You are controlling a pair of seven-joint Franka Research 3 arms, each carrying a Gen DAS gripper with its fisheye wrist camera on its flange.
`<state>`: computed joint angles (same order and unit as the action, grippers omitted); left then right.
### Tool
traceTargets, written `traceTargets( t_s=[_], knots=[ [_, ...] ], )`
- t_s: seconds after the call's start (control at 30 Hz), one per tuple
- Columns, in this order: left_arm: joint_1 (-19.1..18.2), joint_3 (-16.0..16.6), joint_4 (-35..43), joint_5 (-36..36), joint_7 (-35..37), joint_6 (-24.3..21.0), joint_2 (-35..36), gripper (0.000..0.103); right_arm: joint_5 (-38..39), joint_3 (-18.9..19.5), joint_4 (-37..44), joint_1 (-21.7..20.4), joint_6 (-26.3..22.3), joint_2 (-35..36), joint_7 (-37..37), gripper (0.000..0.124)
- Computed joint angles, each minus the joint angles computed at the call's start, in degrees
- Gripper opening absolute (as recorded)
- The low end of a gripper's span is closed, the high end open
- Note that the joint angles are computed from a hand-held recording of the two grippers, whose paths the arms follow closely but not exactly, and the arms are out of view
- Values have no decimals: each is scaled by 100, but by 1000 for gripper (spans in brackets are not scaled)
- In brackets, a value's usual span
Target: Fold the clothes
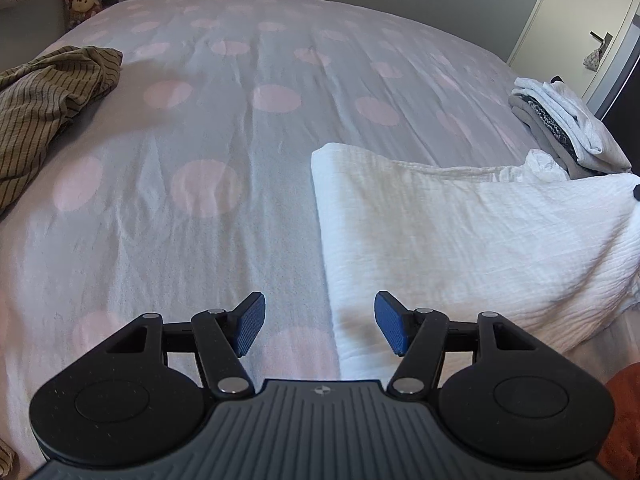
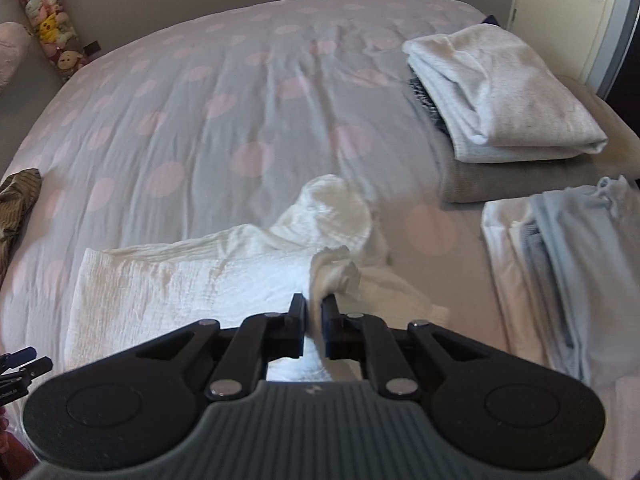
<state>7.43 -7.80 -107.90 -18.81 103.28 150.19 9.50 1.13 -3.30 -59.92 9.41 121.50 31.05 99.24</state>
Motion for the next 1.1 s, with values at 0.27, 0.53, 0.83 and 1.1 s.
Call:
traceTargets(
  t_s=[0.27, 0.53, 0.83, 1.1],
  knots=[
    [-59, -30, 188, 204, -155, -235, 156, 59, -106, -200, 365, -251, -340, 453, 278, 10],
    [-33, -122, 542, 35, -245, -802, 420, 59, 297, -78, -526, -538, 435, 354, 436, 21],
    [-240, -104, 675, 527, -725, -1045, 593, 59, 1461, 116, -2848, -918, 2075, -1066, -101, 35],
    [-336, -84, 565, 984, -1103, -1025, 476, 59, 2524, 194, -4371, -1046, 2862, -1988, -1006, 43]
  ],
)
